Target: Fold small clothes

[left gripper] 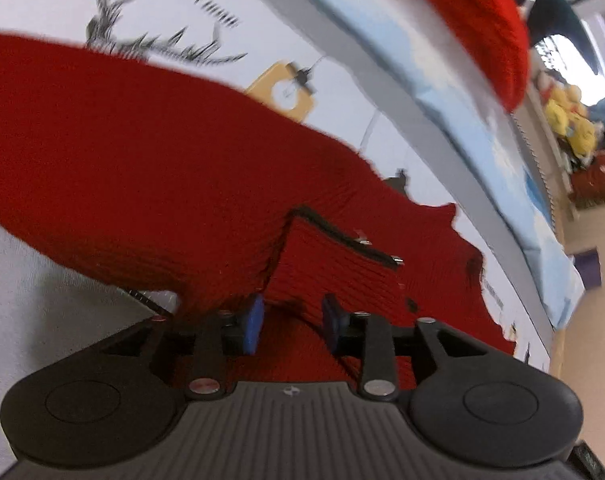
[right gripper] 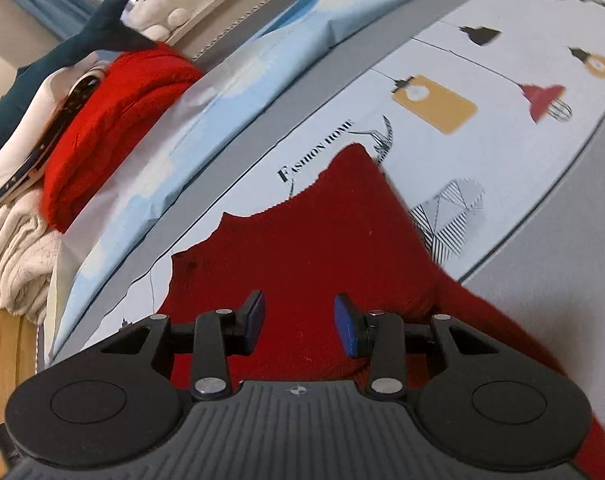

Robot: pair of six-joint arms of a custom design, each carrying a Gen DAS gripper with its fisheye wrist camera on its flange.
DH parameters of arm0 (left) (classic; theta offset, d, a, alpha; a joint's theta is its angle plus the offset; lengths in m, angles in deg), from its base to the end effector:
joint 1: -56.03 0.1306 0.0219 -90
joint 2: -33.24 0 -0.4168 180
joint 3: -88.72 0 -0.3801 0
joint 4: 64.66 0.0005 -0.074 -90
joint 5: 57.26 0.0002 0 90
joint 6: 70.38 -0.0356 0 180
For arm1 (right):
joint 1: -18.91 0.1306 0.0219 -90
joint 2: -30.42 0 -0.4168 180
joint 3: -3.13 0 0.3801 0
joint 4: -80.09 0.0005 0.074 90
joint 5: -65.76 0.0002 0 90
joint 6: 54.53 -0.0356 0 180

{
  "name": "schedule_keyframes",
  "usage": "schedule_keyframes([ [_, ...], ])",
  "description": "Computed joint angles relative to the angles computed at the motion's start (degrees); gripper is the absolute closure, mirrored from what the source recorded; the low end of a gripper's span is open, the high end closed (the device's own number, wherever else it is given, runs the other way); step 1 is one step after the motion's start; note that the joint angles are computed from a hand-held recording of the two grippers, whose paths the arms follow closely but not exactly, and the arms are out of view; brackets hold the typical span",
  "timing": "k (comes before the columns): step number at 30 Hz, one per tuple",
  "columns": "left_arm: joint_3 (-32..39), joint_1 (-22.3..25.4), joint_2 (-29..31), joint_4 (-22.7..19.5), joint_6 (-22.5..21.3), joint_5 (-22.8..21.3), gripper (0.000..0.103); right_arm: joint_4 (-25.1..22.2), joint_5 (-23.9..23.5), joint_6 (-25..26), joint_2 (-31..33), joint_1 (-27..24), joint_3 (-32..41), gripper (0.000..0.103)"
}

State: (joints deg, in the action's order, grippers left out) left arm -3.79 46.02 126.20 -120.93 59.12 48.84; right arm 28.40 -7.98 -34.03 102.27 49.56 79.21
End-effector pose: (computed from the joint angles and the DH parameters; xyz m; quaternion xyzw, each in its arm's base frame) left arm 0.4638 -0.0924 0.4152 -0.2113 0.9373 -0.2245 0.1626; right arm 0.3014 0.1664 0.4749 0.3552 0.8529 0.1908 0.3315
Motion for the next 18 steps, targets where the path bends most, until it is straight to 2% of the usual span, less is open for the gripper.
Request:
schedule_keyframes([
  [3,-1.2,0.6,0.7,2.7,3.0,0.7,0.060,0.1,-0.1,1.8,-0.1,-0.8,0.1,0.062],
  [8,-0.8,0.1,2.4,3.0,4.0,-0.1,0.062,-0.6,-0.7,3.6,-0.4,-2.1,-0.7,0.062],
  [9,0.0,-0.3,2.6,2.3,2.8,-0.9,0.070,-0.7,-1.0,3.6,-0.4,-2.3,-0.9,0.062],
  [10,0.6,-0.8,2.6,1.9,1.1,-1.4,0.089,-0.8,-1.3,3.6,-0.3,-2.5,-1.0,0.062],
  [11,1.3,-1.7,2.2,1.6,-1.3,-4.3,0.093,-0.8,-1.6,3.6,-0.2,-2.7,-1.2,0.062],
  [13,2.8,-3.2,0.6,1.3,-6.1,-9.6,0.096,-0.3,-2.4,3.3,0.3,-3.2,-1.5,0.062],
  [15,3.4,-4.0,-1.6,2.3,-7.6,-11.9,0.097,0.3,-3.0,2.8,0.9,-3.3,-1.9,0.062],
  [18,4.2,-4.7,-3.5,1.3,-9.1,-15.0,0.096,1.6,-4.0,1.8,2.0,-3.6,-2.3,0.062],
])
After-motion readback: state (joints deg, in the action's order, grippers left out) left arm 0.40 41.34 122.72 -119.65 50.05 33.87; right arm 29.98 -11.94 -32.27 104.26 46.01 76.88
